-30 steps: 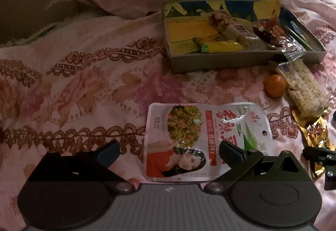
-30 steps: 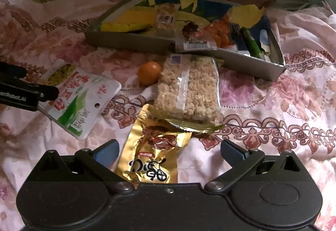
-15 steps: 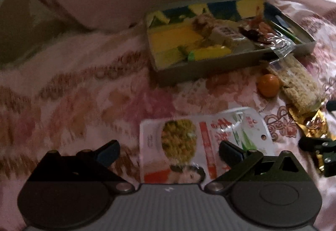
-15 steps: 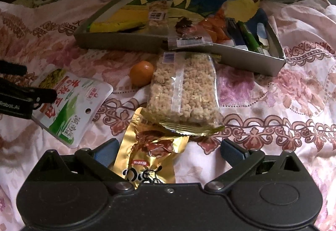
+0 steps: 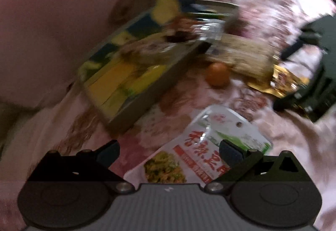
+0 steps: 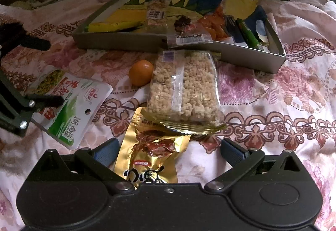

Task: Organize snacks
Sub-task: 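Move both tools toward the white-green bean snack packet and gold candy bag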

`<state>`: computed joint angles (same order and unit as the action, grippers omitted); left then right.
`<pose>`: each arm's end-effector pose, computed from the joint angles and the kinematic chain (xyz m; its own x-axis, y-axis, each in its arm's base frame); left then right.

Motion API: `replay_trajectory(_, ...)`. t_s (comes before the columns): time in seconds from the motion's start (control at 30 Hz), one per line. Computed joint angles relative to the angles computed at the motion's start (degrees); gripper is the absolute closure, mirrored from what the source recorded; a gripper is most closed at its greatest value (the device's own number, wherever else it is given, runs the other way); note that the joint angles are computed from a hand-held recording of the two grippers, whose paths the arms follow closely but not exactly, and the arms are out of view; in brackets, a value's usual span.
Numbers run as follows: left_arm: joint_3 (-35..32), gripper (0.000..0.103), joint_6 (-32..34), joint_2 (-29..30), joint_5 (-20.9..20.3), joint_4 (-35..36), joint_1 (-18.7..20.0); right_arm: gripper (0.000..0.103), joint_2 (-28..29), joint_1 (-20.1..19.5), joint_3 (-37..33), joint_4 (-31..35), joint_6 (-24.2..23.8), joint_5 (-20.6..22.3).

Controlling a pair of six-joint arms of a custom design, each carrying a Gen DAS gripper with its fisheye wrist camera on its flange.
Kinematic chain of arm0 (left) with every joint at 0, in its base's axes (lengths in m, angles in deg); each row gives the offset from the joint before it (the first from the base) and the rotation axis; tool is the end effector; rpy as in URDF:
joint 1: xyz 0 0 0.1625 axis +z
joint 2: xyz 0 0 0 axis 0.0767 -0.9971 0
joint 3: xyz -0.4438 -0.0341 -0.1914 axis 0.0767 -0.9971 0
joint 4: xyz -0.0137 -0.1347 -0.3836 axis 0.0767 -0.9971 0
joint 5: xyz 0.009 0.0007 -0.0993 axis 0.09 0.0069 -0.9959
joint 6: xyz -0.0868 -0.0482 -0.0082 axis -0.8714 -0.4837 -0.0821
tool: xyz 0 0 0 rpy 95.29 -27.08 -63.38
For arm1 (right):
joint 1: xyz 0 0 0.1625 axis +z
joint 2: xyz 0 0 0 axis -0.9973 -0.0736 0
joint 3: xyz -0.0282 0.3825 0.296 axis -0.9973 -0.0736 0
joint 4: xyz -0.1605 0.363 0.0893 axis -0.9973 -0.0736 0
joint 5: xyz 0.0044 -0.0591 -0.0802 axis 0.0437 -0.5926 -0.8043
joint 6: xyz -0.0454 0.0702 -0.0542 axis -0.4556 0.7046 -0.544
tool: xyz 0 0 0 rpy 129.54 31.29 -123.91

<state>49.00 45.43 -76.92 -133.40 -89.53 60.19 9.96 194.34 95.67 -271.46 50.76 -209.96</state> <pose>-0.1099 -0.6290 0.1773 0.0736 0.8778 -0.4734 0.9793 0.0260 0.2006 0.2185 -0.4844 0.0213 -0.7049 0.2437 0.6661 -0.2966 0.7518 -0.5889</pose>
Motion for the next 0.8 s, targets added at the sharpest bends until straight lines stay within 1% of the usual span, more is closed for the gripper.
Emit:
replay_trajectory(0.13,-3.9,0.0,1.5,-0.3,-0.3,10.7,-0.4,0.001,0.0,-0.1,0.0,0.0,0.3,0.2)
replay_trajectory(0.33,-7.8,0.001,2.4,0.7,0.8,21.6,-0.6,0.0,-0.1,-0.3,-0.1,0.5,0.9,0.3)
replay_trajectory(0.4,-9.8,0.0,1.2,1.2,0.8,26.0,-0.5,0.0,-0.1,-0.3,-0.1,0.4,0.8,0.4)
replay_trajectory(0.53,-13.7,0.0,-3.3,2.9,1.7,34.7,-0.4,0.0,-0.1,-0.3,-0.1,0.6,0.9,0.4)
replay_trajectory(0.57,-14.1,0.0,-4.3,3.1,1.9,35.7,-0.4,0.0,-0.2,-0.3,-0.1,0.7,0.9,0.5)
replay_trajectory(0.67,-14.1,0.0,-5.3,3.0,1.4,35.7,-0.1,0.0,-0.5,-0.5,0.1,1.0,1.1,0.9)
replay_trajectory(0.8,-14.9,0.0,-9.6,2.5,1.7,39.5,0.2,0.001,-0.7,-0.6,0.3,1.3,1.2,1.2)
